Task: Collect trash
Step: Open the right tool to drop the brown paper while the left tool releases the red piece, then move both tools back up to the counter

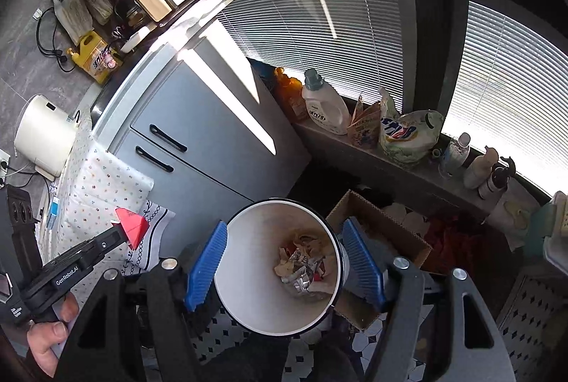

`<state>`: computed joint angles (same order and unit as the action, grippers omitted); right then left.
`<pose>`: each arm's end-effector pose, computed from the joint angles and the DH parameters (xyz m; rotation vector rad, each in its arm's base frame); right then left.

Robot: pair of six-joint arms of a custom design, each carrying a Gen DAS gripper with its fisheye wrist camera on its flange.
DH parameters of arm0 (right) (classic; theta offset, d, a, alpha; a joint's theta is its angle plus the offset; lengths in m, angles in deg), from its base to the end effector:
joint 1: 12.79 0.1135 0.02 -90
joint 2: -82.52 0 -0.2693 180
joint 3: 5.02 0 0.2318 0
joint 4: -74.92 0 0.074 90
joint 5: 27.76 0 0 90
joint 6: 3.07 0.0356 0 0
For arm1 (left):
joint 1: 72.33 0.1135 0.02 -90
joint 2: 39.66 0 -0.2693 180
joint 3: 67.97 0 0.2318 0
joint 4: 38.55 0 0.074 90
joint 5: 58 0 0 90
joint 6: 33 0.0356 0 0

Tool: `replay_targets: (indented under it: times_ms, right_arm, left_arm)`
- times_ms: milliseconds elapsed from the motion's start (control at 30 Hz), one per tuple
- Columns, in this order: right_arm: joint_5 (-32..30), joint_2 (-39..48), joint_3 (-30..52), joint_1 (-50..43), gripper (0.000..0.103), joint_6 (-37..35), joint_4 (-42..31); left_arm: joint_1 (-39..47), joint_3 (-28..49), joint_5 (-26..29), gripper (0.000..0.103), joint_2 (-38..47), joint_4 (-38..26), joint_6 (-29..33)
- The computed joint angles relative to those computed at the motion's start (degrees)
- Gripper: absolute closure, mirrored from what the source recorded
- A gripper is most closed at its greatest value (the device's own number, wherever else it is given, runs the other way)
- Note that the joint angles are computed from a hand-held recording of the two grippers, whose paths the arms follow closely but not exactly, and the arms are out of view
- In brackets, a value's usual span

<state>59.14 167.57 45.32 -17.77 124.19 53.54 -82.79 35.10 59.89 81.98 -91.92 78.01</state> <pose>0.2477 -0.0196 0.1589 0.9073 2.4079 0.2850 0.4038 -0.0915 0.1687 0.8403 2.5871 -0.6323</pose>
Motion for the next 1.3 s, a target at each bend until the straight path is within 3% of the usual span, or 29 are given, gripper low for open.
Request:
replay_targets:
  times_ms: [67, 133, 200, 333, 500, 800, 1000, 1300]
  right_arm:
    - [-0.3, -0.5, -0.5, -0.5, 0.036, 0.2, 0.0]
    - [-0.4, -1.4, -1.3, -0.9, 0.036, 0.6, -0.1]
    - [-0.1, -1.9, -1.6, -0.9, 0.036, 0.9, -0.1]
    - [0.1, -1.5, -1.3, -0.4, 0.036, 1.1, 0.1]
    - [-0.5, 1.4, 1.1, 1.6, 0.036, 0.8, 1.0]
    - [-0.9, 9.5, 11.5, 8.2, 0.031, -0.5, 0.4]
    - [-1.0, 16.2, 23.3, 13.4, 0.027, -2.5, -3.0]
    - [-0.9, 29.7, 49.7, 21.2, 0.014, -6.0, -12.1]
  left_arm:
    - [-1.1, 0.7, 0.5, 0.099, 0.7, -1.4, 0.4]
    - [-1.2, 3.6, 3.8, 0.088, 2.8, -5.9, 1.5]
    - [-1.1, 3.5, 5.5, 0.047, 3.0, -6.0, 0.9]
    - [0.0, 3.5, 5.6, 0.046, 2.9, -5.4, 0.3]
    - [3.5, 4.1, 4.9, 0.032, 2.2, -3.6, -1.1]
    - [13.1, 8.9, 2.6, 0.025, 3.3, -3.2, -3.2]
    - [20.6, 13.4, 1.2, 0.02, 4.1, -2.7, -5.0]
    - [31.5, 25.7, 0.5, 0.014, 8.5, -5.6, -7.5]
